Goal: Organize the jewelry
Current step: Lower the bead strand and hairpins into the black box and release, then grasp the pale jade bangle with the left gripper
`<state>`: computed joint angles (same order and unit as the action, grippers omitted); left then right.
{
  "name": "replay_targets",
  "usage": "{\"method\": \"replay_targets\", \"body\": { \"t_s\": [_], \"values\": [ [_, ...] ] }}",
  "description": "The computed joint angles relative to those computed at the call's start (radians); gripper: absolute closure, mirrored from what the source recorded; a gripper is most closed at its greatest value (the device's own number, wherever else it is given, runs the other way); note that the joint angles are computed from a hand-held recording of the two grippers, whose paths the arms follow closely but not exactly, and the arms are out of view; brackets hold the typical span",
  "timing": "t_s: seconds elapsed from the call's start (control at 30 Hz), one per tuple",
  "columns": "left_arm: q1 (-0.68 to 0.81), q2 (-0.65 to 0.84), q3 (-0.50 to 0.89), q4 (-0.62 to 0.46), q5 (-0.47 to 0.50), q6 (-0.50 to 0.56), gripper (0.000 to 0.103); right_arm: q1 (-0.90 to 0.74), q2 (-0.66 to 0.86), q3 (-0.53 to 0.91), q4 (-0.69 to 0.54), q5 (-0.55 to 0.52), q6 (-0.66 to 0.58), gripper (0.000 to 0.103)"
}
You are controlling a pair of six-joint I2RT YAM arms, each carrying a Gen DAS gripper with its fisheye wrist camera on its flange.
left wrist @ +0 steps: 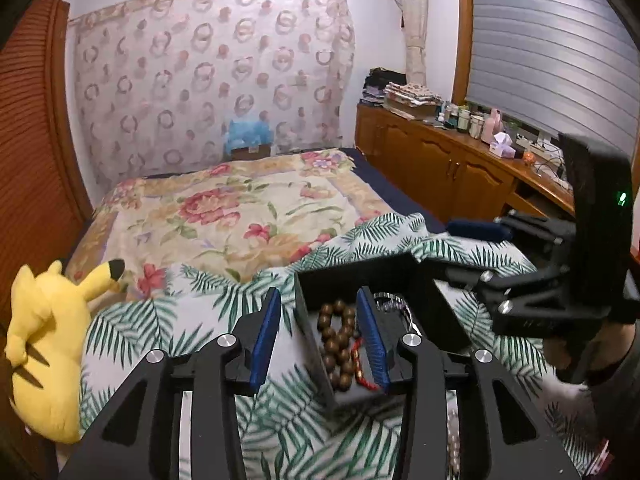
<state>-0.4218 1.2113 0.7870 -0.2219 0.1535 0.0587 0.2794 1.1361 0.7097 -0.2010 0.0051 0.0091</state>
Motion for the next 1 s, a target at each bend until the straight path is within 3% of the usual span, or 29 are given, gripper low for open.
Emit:
{"method": "replay_targets", "body": {
  "t_s": [0.43,0.83,0.9,1.0],
  "values": [
    [-0.015,-0.269,-0.208,-0.101,-0.012,-0.031,0.044,0.13,-0.368,-0.175,-0.232,0.123,0.148,0.038],
    [-0.176,-0.461,-0.34,-0.204,-0.118,-0.117,0.034,0.353,-0.659,-0.27,-0.487,0.308,0.38,0.038],
    [-0.213,-0.477,-0.362,-0.21,-0.142,-0.143,0.026,0.419,-0.712,-0.287,-0.543,0.354,0.437,0.038],
    [-0.284,-0.488,-0.387,-0.216,-0.177,-0.194,0.024,0.474,-0.766,-0.311,-0.599,0.387,0.497,0.038]
  ]
}}
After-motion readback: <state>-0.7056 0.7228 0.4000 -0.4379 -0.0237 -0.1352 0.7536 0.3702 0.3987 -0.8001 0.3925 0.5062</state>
